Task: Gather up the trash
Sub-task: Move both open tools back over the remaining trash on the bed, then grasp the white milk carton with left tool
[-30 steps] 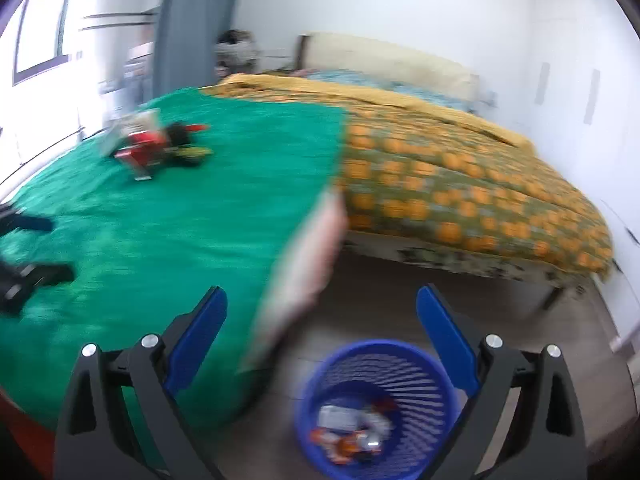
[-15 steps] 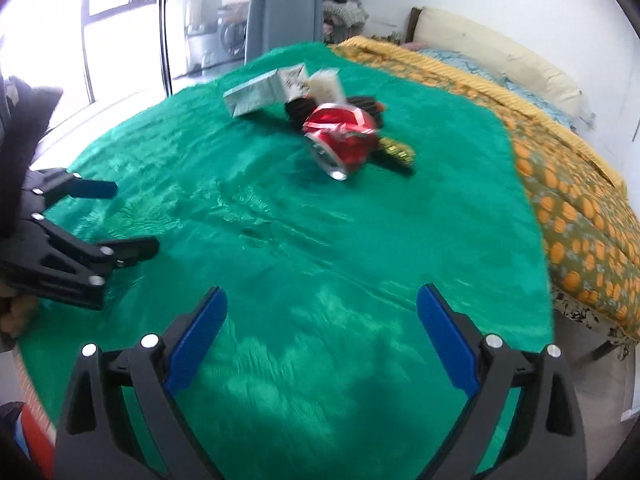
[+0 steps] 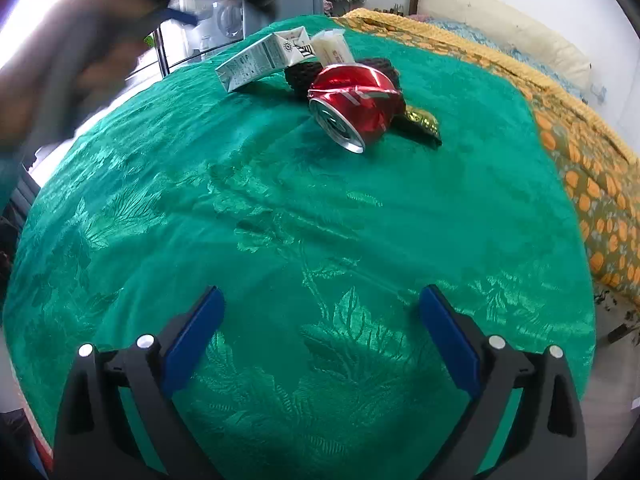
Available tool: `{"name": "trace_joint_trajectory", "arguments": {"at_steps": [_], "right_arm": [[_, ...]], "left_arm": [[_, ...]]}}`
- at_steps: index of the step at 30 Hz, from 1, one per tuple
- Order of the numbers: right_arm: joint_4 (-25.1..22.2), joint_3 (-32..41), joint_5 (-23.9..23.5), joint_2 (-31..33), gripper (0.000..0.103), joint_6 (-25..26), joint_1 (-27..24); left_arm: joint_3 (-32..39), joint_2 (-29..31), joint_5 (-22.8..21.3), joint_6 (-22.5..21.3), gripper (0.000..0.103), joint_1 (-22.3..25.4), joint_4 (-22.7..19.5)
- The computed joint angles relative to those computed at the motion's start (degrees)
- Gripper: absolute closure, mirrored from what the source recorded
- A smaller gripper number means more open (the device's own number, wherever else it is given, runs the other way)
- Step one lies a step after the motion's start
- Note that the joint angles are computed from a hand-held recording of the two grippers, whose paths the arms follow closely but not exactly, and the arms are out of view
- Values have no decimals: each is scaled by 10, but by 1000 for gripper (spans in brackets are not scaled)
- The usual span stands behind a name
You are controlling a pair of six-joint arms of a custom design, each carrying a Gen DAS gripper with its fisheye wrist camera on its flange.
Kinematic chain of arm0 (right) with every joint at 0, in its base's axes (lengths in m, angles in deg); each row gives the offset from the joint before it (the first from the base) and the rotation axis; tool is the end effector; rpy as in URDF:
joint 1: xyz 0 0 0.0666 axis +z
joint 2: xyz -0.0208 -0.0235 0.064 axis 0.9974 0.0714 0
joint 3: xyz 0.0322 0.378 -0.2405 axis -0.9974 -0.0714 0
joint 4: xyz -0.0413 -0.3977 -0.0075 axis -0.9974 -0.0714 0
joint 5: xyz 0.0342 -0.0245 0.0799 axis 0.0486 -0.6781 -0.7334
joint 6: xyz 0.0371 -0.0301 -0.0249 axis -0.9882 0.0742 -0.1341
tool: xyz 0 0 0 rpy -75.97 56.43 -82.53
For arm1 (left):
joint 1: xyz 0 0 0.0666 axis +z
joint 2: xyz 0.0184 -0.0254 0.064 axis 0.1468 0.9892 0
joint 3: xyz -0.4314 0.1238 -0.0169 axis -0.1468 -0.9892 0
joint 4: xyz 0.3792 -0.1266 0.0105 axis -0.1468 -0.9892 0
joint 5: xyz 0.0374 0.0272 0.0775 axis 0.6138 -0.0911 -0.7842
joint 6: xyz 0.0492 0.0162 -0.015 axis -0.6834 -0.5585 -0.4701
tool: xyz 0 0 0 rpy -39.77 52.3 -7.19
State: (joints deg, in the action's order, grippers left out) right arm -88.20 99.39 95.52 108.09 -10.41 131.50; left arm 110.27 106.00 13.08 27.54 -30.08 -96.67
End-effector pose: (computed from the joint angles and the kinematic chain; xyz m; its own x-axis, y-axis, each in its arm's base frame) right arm 0.2604 0.2503 0.4069 -0.7249 -0.2746 -0.6318 -0.3377 0.9410 -0.0214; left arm 0.4653 -0.3498 0.5172 -0.7177 0.0657 -0.6932 0.0197 0.9971 0.0741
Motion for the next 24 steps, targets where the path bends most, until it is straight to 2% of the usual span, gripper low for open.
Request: {"name": "trace_joint_trajectory", "arguments": {"at_steps": [3,6,9,12,13,14,16,18,20,24], "right_arm": [[0,1,5,1,8,1,2],[1,1,13,2,8,3,5],[2,1,11,2,8,3,3],[1,-2,6,-2,8,-2,4],[2,-1,5,-1,8,0,2],[2,-1,7,-1,8,0,3],[2,0,12,0,8,1,5],[1,0,16,1,8,1,6],[0,0,20,1,8,0,9],[-4,1,32,1,8,-4,18]], "left_arm": [[104,80,-6,-1,6,13,-72],[146,121,7,-12,6,17,-126],[83,81,38,-38,6,17,-92],[-30,5,44,-73,6,6,-47],[-84,-35,50,-84,6,5,-11],[-117,-62,57,-86,6,7,7],[-175,-113,84,-77,4,16,9],[-216,-143,74,-78,4,18,-8],[-244,-164,73,-86,4,20,-5],[-283,-201,99,-99,4,24,37]]}}
